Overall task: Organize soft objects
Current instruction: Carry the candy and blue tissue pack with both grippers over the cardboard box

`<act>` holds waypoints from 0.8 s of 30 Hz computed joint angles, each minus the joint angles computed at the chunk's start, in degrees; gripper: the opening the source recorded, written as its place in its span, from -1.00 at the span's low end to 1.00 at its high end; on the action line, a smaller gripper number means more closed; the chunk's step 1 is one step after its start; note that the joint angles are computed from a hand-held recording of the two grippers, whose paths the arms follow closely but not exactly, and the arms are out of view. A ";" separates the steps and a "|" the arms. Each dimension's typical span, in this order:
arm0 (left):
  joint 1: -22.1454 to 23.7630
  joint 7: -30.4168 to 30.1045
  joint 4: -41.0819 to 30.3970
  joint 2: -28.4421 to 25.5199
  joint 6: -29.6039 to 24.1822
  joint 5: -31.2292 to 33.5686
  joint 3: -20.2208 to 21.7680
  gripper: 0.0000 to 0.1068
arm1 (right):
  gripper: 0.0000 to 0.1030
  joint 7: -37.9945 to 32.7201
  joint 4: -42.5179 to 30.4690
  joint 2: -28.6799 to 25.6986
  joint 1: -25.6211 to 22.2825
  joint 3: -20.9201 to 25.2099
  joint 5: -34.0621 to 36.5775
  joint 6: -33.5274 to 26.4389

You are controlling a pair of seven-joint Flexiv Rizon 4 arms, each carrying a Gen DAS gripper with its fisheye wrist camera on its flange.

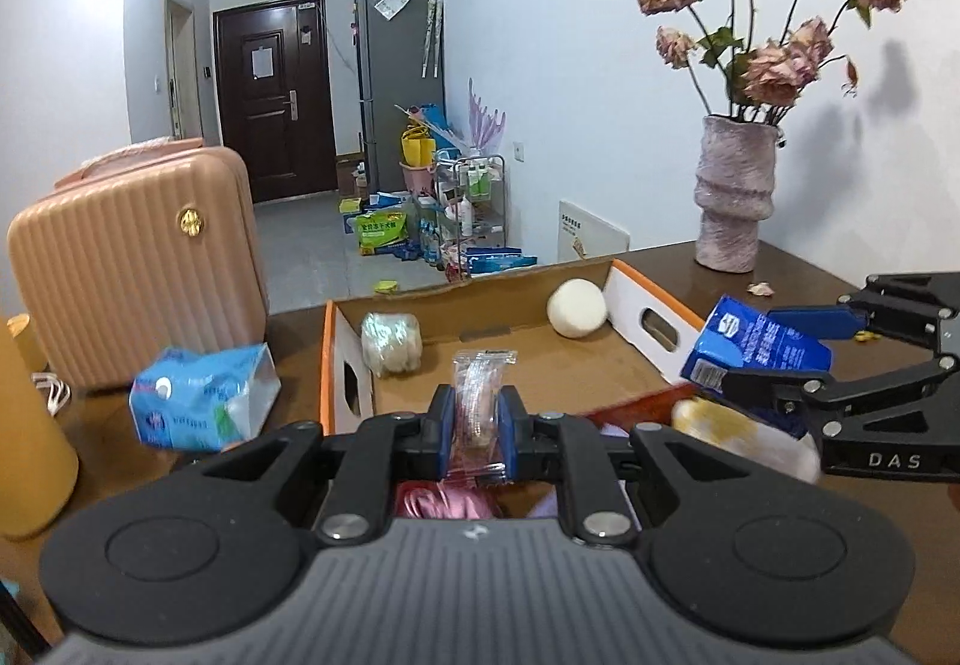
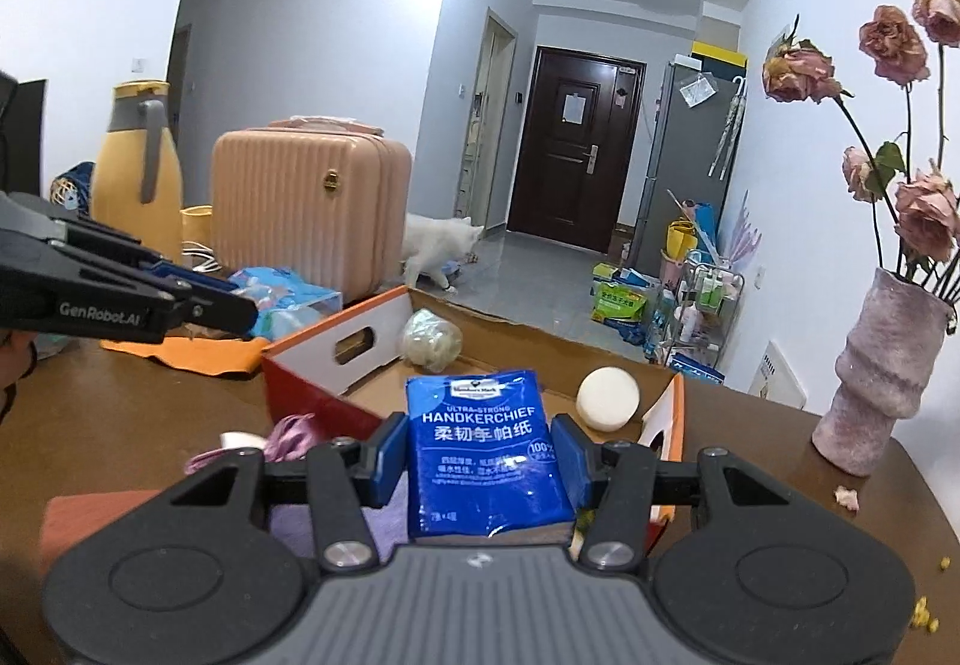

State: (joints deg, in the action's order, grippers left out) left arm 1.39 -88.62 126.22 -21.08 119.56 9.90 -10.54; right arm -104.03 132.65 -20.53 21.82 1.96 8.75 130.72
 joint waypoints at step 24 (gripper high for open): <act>-3.66 14.46 -41.75 -22.87 -37.35 -14.05 -1.26 -0.70 | -0.02 15.99 -40.12 -21.81 -20.27 11.86 -30.94 -34.70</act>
State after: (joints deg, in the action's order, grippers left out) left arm -2.27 -74.15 84.47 -43.95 82.21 -4.14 -11.79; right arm -88.04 92.53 -42.33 1.56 13.82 -22.19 96.02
